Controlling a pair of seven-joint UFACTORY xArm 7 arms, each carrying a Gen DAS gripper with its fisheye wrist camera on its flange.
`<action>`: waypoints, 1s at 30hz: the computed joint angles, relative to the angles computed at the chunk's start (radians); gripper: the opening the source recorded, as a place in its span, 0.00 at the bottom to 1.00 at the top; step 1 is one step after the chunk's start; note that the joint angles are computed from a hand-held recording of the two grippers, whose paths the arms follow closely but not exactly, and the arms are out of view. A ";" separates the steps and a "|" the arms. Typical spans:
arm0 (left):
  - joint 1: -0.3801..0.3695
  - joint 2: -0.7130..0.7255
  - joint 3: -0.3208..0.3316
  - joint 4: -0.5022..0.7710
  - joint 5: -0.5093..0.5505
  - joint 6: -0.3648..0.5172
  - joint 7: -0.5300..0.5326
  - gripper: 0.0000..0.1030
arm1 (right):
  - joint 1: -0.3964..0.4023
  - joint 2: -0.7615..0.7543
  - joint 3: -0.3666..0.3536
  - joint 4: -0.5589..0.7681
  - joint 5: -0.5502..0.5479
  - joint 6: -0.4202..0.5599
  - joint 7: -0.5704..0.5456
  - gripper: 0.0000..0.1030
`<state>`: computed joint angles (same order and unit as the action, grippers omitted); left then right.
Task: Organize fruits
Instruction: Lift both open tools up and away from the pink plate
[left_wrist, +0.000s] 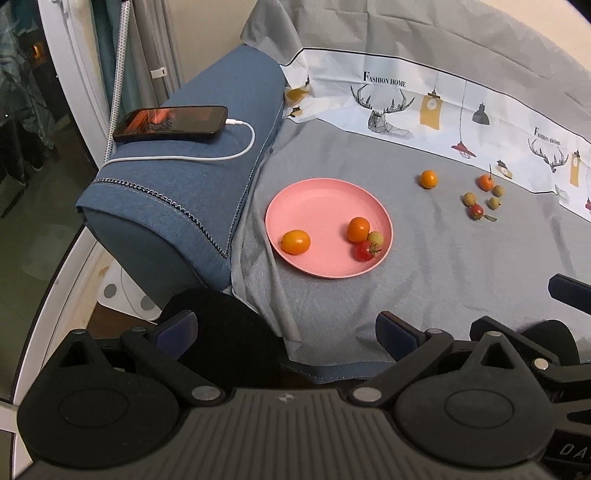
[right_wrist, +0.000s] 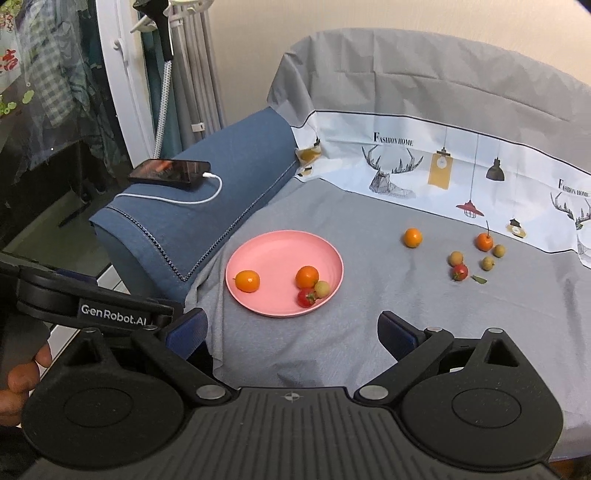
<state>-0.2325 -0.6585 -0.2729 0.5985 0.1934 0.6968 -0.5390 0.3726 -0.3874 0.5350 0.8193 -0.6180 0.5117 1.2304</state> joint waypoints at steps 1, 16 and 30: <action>-0.003 -0.007 -0.001 -0.003 -0.001 0.003 -0.001 1.00 | 0.001 -0.006 0.003 -0.002 -0.003 0.001 0.004 0.95; -0.004 -0.042 -0.031 0.007 0.024 0.041 0.000 1.00 | -0.049 -0.075 0.052 -0.039 -0.035 -0.045 0.051 0.97; -0.010 -0.051 -0.037 0.004 0.041 0.051 -0.014 1.00 | -0.077 -0.097 0.065 -0.063 0.006 -0.082 0.034 0.99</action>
<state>-0.2425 -0.7092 -0.3102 0.6023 0.2340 0.7477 -0.5535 0.2959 -0.4845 0.6003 0.7559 -0.6116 0.4293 1.2646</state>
